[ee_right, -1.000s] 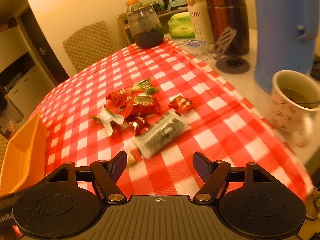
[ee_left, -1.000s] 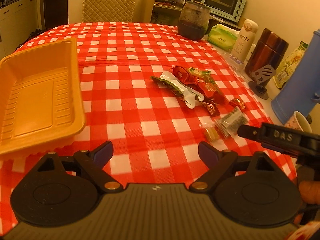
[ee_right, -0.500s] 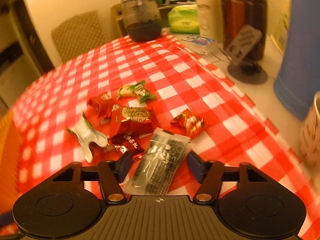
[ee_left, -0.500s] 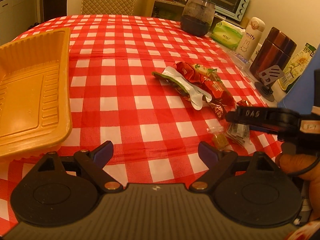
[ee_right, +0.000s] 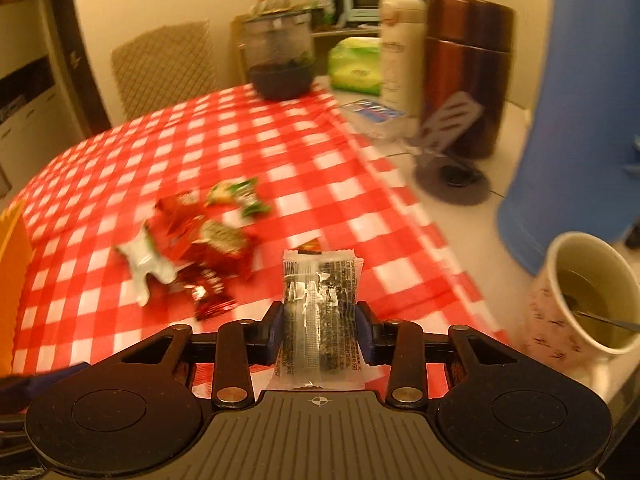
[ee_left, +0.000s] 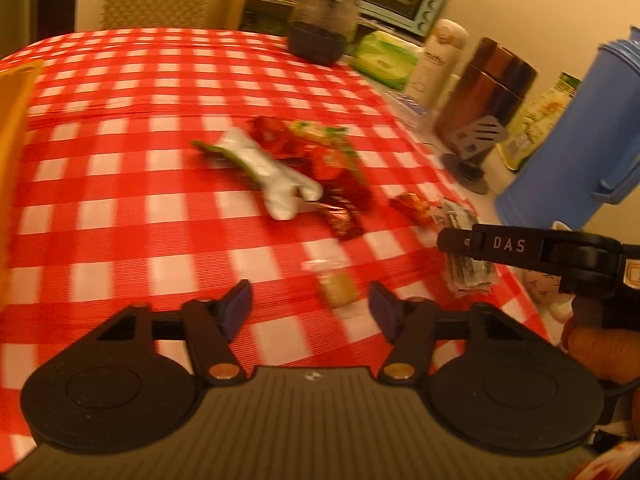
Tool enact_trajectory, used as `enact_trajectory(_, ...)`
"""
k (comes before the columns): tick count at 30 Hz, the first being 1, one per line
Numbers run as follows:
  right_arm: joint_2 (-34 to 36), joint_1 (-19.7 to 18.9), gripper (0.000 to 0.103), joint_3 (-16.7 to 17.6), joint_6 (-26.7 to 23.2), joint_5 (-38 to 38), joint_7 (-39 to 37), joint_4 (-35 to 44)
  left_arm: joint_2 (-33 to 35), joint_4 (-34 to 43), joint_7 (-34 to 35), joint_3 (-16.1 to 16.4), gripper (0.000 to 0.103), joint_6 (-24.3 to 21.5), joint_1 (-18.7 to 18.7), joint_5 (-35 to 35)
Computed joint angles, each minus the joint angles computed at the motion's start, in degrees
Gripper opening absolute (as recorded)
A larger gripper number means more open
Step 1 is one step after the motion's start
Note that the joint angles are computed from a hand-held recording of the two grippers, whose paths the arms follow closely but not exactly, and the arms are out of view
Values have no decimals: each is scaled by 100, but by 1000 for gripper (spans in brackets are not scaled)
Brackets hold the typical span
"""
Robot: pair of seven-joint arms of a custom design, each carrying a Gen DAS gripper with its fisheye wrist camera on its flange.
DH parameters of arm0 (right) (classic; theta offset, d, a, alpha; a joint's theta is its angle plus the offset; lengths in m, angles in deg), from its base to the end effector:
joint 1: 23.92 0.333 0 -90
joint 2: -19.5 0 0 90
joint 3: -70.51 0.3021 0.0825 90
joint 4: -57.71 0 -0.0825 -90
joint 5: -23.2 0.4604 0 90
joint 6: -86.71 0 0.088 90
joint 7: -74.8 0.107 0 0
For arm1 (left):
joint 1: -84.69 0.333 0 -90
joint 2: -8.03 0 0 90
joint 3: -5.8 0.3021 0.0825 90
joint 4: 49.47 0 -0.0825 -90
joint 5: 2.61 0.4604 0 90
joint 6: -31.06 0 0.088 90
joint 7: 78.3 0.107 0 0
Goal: Organize snacks
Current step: 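Carry the seaweed packet in the right tool and candy packet in the left tool toward the orange tray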
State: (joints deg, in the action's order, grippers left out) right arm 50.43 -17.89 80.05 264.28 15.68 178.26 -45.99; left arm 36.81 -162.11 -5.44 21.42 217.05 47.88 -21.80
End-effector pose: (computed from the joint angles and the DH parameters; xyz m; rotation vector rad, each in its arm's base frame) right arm 0.7219 0.1998 0.2718 -1.8142 1.6273 -0.4738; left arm 0.6653 -0.2353 0.2477 -2.0116 1.6610 -0.9908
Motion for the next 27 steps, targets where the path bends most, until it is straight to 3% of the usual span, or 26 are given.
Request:
enact_trajectory(1, 0, -37, 38, 24, -14, 42, 19, -5, 78, 105, 27, -62, 41, -20, 48, 32)
enact_trajectory(3, 13, -137, 38, 111, -13, 101, -14, -4, 252, 296, -13, 94, 37, -86, -117, 80)
enact_trajectory(9, 53, -221, 38, 207, 31, 133, -96, 28, 702, 617, -564, 1099, 33, -386, -1035, 450)
enact_trajectory(13, 79, -231, 38, 245, 34, 136, -168, 46, 862, 644, -889, 1694, 20, -603, -1544, 874)
enact_trajectory(16, 63, -199, 38, 225, 62, 134, -174, 31, 774, 532, -1010, 1627, 19, -516, -1441, 1090)
enact_trajectory(19, 49, -203, 38, 265, 81, 117, -214, 19, 662, 291, -1240, 1842, 19, -469, -1595, 1206)
enact_trajectory(23, 53, -246, 38, 404, 81, 95, -349, 22, 557, -249, -1629, 2728, 19, -454, -2370, 1222)
enact_trajectory(27, 80, -337, 38, 647, 103, 114, -577, 51, 592, -879, -2006, 3909, 19, -506, -3453, 1071)
